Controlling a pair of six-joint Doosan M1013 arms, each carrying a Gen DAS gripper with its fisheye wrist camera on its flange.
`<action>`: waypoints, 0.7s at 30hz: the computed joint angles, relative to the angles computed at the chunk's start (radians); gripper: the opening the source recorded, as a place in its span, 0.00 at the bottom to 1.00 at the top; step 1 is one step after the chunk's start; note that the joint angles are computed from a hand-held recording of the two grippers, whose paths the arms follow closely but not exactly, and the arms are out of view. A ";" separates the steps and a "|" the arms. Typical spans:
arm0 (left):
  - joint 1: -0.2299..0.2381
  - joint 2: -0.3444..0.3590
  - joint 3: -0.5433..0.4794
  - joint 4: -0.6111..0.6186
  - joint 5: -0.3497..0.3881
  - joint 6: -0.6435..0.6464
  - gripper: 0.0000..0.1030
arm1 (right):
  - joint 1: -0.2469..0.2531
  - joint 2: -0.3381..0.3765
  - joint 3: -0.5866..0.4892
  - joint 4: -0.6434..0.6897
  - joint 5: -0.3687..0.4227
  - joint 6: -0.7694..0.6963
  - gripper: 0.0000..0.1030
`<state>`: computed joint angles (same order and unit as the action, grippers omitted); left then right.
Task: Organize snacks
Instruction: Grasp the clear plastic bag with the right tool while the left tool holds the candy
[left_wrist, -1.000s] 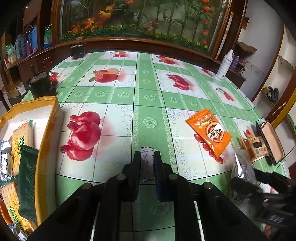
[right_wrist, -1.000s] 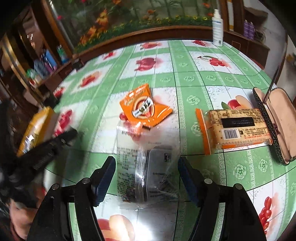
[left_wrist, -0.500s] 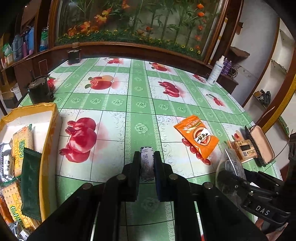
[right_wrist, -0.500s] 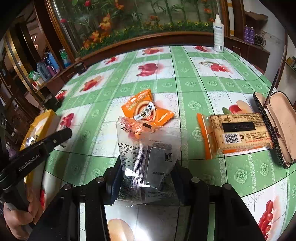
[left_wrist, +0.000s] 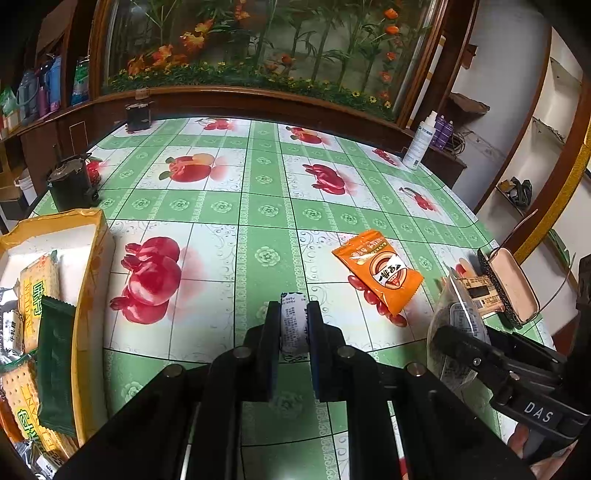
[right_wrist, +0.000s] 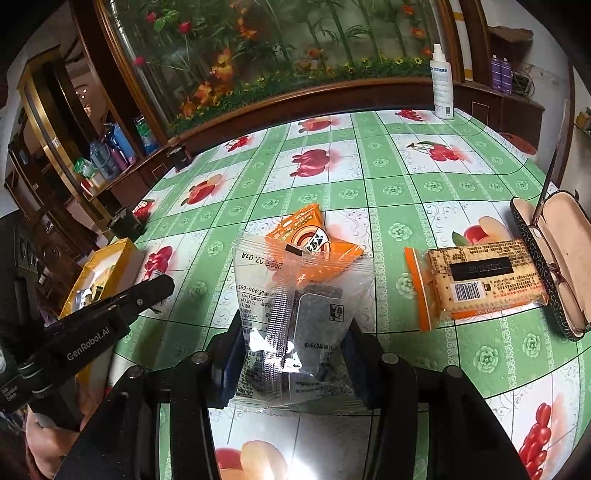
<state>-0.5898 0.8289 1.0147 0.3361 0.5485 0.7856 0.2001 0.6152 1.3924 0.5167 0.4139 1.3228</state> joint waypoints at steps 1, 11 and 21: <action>0.000 0.000 -0.001 0.000 0.001 0.001 0.12 | 0.000 0.000 0.000 0.007 0.001 -0.007 0.51; -0.007 -0.006 0.009 0.035 -0.008 -0.015 0.12 | -0.007 0.001 0.001 0.075 0.008 -0.058 0.51; -0.023 -0.011 0.017 0.130 -0.010 -0.059 0.12 | -0.008 -0.006 0.014 0.161 -0.011 -0.148 0.51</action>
<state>-0.6124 0.8174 1.0318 0.4660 0.5386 0.7264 0.1920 0.6093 1.4067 0.6775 0.4033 1.1744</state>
